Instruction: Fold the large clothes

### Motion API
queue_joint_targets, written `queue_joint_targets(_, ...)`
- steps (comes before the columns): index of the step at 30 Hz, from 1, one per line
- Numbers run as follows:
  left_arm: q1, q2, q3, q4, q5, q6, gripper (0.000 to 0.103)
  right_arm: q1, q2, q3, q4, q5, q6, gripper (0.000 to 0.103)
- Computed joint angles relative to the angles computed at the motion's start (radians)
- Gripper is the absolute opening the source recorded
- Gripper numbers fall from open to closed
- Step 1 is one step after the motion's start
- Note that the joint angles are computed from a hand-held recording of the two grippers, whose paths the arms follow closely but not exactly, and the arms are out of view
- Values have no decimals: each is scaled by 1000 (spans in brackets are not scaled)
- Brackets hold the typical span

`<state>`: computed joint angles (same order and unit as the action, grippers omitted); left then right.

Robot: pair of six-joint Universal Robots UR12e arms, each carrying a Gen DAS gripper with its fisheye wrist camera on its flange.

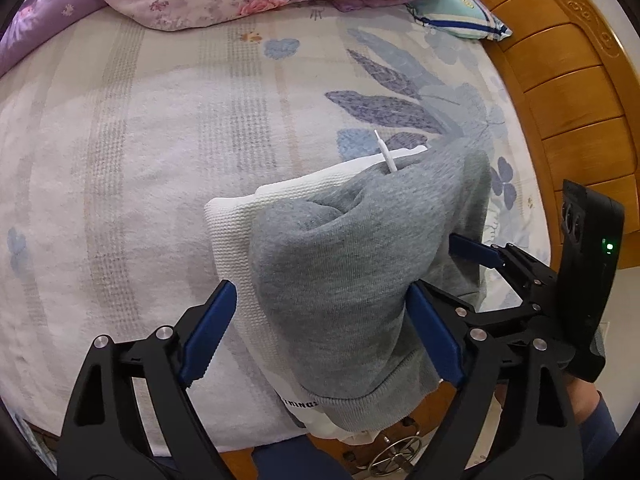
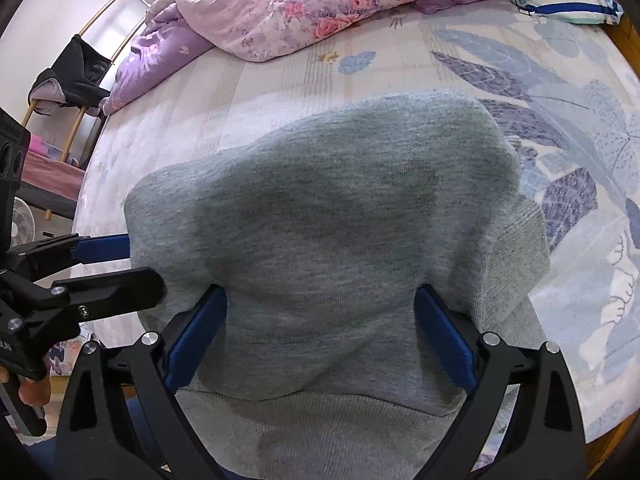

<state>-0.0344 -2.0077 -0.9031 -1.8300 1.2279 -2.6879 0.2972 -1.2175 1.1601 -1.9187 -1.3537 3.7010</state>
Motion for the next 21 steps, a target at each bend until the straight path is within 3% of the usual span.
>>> queue_joint_targets(4, 28, 15, -3, -11, -39, 8, 87, 8, 3, -31, 52, -29, 4, 91)
queue_joint_targets(9, 60, 45, -26, 15, -11, 24, 87, 38, -23, -51, 107, -116, 49, 91)
queue_joint_targets(16, 96, 92, -91, 27, 24, 32, 88, 74, -79, 42, 153, -61, 118, 91)
queue_joint_targets(21, 115, 121, -143, 44, 68, -11, 88, 67, -77, 105, 85, -33, 162, 93)
